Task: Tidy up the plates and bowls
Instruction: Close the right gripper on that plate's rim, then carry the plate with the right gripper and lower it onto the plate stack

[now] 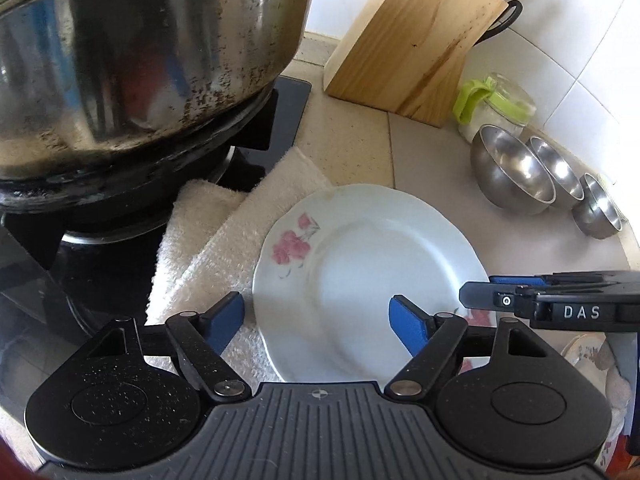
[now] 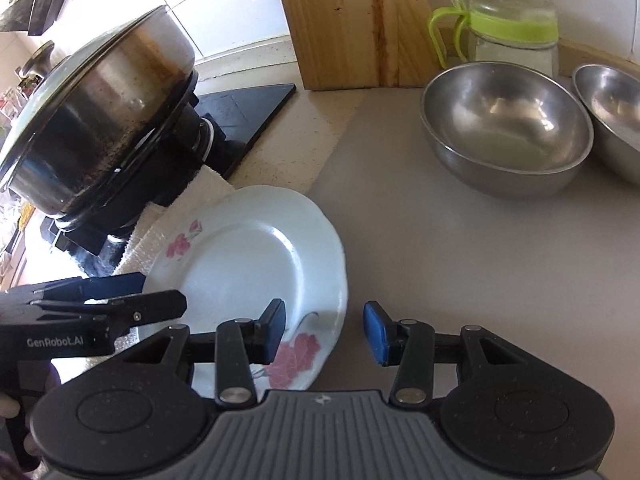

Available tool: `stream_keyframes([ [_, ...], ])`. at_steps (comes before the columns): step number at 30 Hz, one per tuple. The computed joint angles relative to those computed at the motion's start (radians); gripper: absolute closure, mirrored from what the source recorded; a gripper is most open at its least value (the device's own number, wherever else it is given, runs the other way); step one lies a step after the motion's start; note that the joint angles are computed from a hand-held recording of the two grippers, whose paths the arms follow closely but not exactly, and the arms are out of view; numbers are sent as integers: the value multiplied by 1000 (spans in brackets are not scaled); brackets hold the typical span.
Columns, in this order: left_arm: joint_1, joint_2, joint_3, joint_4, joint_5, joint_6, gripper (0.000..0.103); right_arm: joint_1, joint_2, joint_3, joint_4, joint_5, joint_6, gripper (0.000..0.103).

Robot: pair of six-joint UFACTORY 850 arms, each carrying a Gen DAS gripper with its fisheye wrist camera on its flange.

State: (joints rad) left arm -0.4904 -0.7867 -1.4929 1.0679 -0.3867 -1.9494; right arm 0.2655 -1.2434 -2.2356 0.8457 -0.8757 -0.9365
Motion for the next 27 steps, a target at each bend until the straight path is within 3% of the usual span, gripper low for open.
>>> stream_keyframes([
  [5,-8,-45,-63,-44,-29,105,6,-1,0,3,12,-5,-25,56],
  [7,-12,-60,-77,-30,-37,126,3,-6,-17,-18,47,-54,-26,55],
  [9,-18,-78,-101,-38,-64,158,1,-3,-3,8,60,-28,-36,56],
  [12,-24,-91,-121,-41,-89,167,2,-4,13,33,70,-11,-34,60],
  [17,-12,-68,-91,-33,-26,119,12,-10,80,130,66,42,-66,60],
  [27,-24,-79,-124,-30,9,185,12,-29,182,284,111,152,-92,60],
])
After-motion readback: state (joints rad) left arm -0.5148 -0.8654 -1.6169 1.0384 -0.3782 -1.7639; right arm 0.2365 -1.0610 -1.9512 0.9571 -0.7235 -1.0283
